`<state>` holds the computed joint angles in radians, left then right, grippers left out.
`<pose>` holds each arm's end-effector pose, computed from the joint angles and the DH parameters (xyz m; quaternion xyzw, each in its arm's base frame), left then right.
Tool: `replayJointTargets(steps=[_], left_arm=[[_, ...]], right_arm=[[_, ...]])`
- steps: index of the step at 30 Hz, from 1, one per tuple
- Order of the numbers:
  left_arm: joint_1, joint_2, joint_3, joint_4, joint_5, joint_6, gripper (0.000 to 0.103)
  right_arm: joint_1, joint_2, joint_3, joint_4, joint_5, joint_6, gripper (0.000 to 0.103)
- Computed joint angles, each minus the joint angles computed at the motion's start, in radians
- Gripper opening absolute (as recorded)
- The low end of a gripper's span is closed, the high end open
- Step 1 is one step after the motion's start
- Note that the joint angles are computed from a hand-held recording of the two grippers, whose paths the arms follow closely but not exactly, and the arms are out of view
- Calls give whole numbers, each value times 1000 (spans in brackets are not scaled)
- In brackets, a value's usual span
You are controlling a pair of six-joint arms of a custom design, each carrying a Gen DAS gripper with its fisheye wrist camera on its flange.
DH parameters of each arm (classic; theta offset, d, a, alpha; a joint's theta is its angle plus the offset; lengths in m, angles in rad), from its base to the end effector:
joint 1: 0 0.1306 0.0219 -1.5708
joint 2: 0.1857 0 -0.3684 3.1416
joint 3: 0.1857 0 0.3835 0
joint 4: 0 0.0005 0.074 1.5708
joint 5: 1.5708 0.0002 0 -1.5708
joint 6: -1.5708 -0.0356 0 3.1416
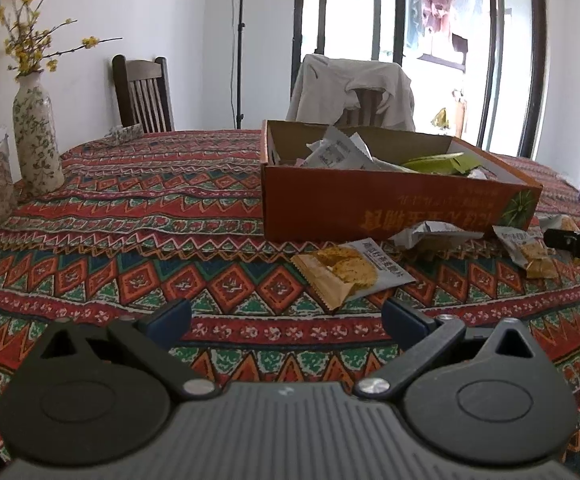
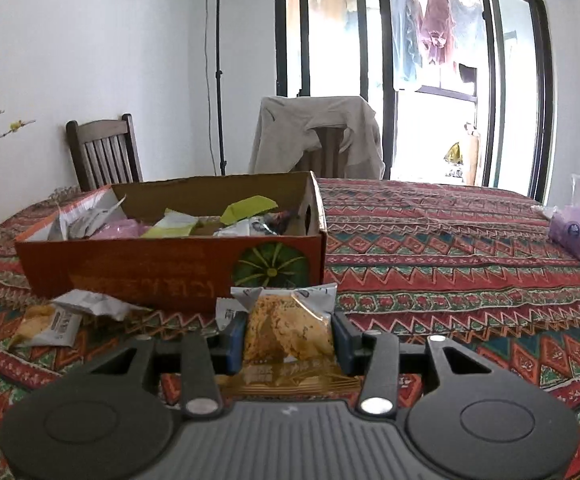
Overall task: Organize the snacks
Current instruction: 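Grasp a pumpkin-seed oat cracker packet with the right gripper, then grasp another cracker packet with the left gripper while the right holds its packet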
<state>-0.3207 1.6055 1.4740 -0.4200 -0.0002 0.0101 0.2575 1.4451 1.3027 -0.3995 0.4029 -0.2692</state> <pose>0.5464 -0.1820 0.3822 0.1350 0.8624 -0.0802 0.4812 0.5017 0.1172 0.3887 0.1035 0.8524 -0.0427 0.5108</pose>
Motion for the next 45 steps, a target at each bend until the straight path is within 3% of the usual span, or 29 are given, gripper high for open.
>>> replayJointTargets(steps=[7,15,20,23,25,27,31,35,39,45], left_arm=[[-19,65,119,-94,16,-128,103],[-40,251,413,-360,7,-268,103],[-29,345,552,-457,55,-267,103],[-16,381,604,-494,126,-243,103],[-7,381,596,-488,172,-216,101],[-7,354,547,-443,180,-212,91],[-14,296,464,-397,159,-187,75],[-20,215,332,-306,133,-155,60],[-30,145,216,-209,78,-120,57],[-34,88,124,-121,28,-81,56]], right_arm=[[6,-7,-15,20,-1,-3,43],[-1,-16,-24,29,-14,-26,44],[-4,-15,-24,29,-21,-33,44],[-5,-15,-24,29,-24,-35,44],[-5,-14,-24,28,-26,-37,44],[-7,-14,-24,28,-29,-39,44],[-8,-12,-21,25,-34,-39,44],[-8,-12,-21,25,-35,-40,44],[-8,-12,-21,24,-36,-39,44],[-7,-11,-22,28,-32,-41,45]])
